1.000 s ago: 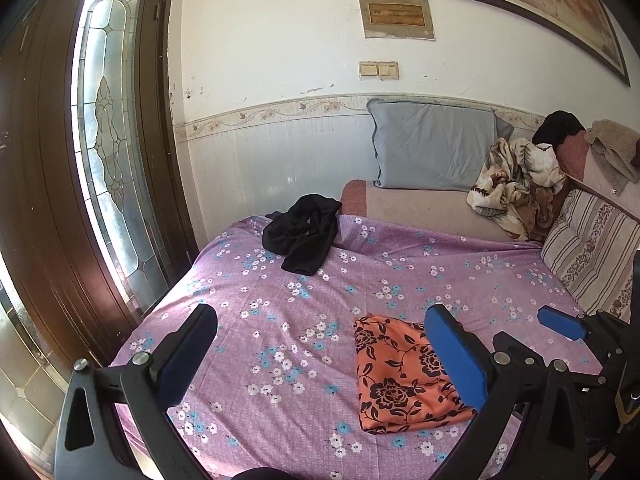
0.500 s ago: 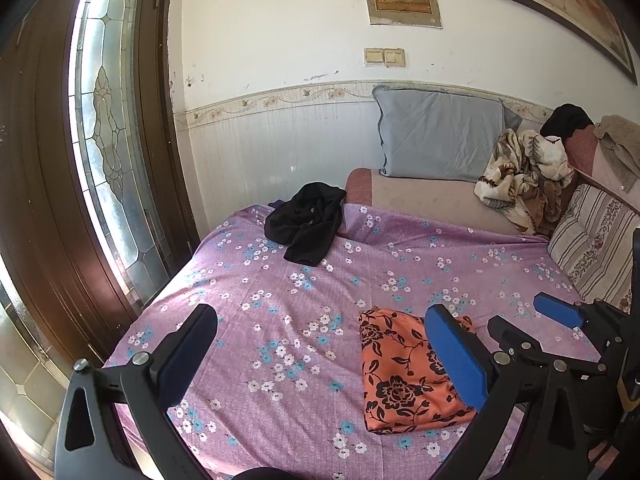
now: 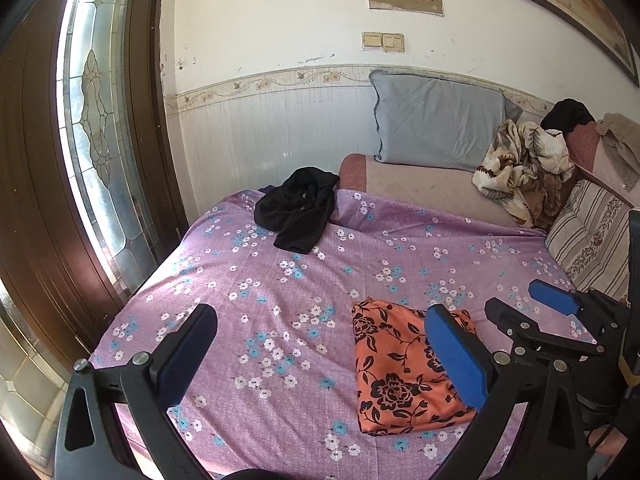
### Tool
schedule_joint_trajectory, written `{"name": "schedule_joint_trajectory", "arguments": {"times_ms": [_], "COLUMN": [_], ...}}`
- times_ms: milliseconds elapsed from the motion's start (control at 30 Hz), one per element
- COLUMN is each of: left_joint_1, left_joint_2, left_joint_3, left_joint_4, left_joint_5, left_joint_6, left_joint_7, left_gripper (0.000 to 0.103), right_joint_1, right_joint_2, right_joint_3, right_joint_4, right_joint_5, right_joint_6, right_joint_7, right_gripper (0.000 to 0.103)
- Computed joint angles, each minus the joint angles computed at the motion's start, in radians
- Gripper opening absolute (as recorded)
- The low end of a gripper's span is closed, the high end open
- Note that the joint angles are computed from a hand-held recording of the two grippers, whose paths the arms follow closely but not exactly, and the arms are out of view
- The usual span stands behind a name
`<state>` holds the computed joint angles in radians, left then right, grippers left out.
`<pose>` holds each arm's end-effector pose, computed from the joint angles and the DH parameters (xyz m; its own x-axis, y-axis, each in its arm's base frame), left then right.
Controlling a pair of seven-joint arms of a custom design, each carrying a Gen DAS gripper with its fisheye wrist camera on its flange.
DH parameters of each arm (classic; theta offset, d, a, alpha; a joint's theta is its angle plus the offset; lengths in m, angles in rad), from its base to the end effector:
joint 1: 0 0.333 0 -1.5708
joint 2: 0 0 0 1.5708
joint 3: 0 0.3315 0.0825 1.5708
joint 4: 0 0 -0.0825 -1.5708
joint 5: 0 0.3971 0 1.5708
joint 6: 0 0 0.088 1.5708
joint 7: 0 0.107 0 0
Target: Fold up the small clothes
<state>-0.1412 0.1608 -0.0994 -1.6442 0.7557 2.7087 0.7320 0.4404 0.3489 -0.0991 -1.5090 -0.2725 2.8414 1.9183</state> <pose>0.6521 -0.1790 0.6296 0.0772 -0.9967 -0.0249 -0.5118 -0.0181 -0.8589 0.6804 0.2707 0.5956 0.2313 -0.9729 0.0041 -0.5239 -0.1281 -0.8421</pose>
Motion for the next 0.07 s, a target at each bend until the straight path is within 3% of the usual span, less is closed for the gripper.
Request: {"name": "schedule_joint_trajectory", "arguments": {"times_ms": [67], "left_joint_1": [0.011], "left_joint_2": [0.042], "left_joint_3": [-0.001], "left_joint_4": [0.032], "left_joint_5": [-0.040], "left_joint_6": [0.020], "left_joint_7": [0.016], "left_gripper": [0.103], "right_joint_1": [-0.029], "right_joint_2": [0.022], "right_joint_3": [0.028], "right_joint_4": [0.017], "right_joint_5": [0.043], "right_joint_6": [0.004], "right_joint_7": [-0.045], "right_gripper": [0.064]}}
